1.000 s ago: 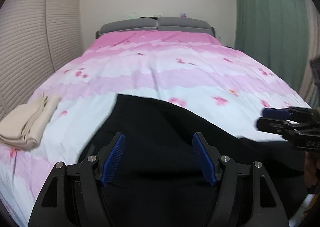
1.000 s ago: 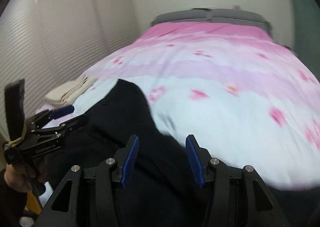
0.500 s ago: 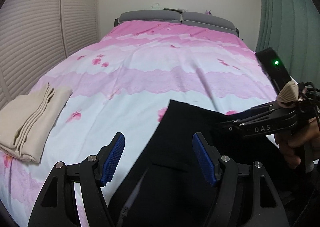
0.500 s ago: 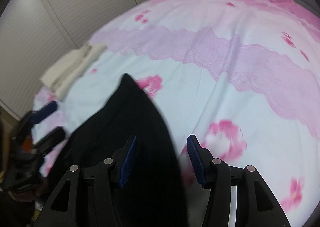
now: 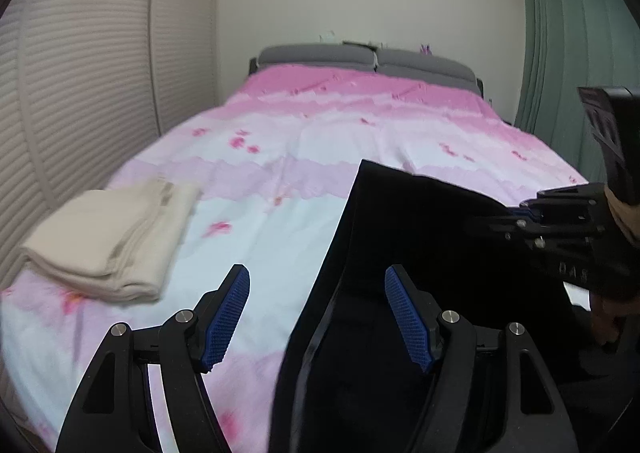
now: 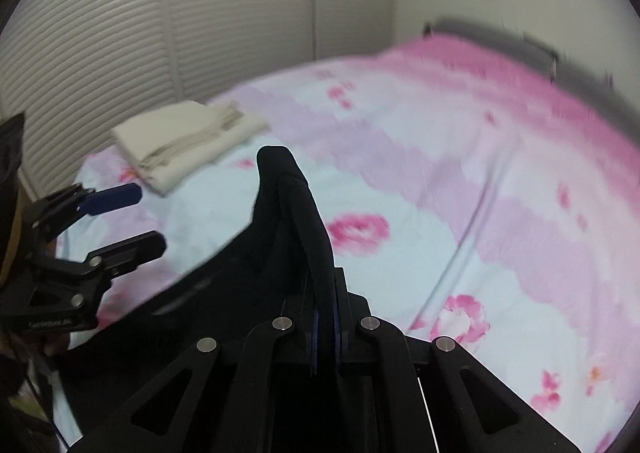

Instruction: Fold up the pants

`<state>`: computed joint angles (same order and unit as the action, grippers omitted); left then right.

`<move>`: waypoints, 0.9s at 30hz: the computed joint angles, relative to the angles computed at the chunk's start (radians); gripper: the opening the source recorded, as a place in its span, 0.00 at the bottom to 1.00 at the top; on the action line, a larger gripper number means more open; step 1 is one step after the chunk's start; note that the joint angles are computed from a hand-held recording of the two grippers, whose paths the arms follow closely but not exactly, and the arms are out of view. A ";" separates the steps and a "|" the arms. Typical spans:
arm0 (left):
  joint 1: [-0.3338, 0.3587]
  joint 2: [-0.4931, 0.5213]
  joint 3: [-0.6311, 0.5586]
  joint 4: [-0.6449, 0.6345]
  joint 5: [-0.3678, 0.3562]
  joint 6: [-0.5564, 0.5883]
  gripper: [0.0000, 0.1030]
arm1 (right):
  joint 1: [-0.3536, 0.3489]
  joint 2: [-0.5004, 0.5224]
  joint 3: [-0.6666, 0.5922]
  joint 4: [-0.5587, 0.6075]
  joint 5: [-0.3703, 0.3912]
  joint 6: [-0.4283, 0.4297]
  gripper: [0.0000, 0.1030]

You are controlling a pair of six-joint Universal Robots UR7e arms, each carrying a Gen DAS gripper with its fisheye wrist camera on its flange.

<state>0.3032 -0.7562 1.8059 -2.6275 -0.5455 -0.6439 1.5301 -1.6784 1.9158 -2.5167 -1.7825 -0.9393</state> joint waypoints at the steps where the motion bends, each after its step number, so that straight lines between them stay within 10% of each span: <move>1: -0.027 -0.039 0.036 0.041 0.016 -0.047 0.69 | 0.022 -0.029 0.039 -0.027 -0.002 -0.011 0.06; 12: -0.258 -0.362 0.301 0.640 -0.027 -0.653 0.73 | 0.263 -0.337 0.540 -0.203 -0.187 -0.121 0.06; 27: -0.303 -0.373 0.431 0.537 -0.123 -0.693 0.73 | 0.199 -0.478 0.843 -0.335 -0.172 -0.111 0.14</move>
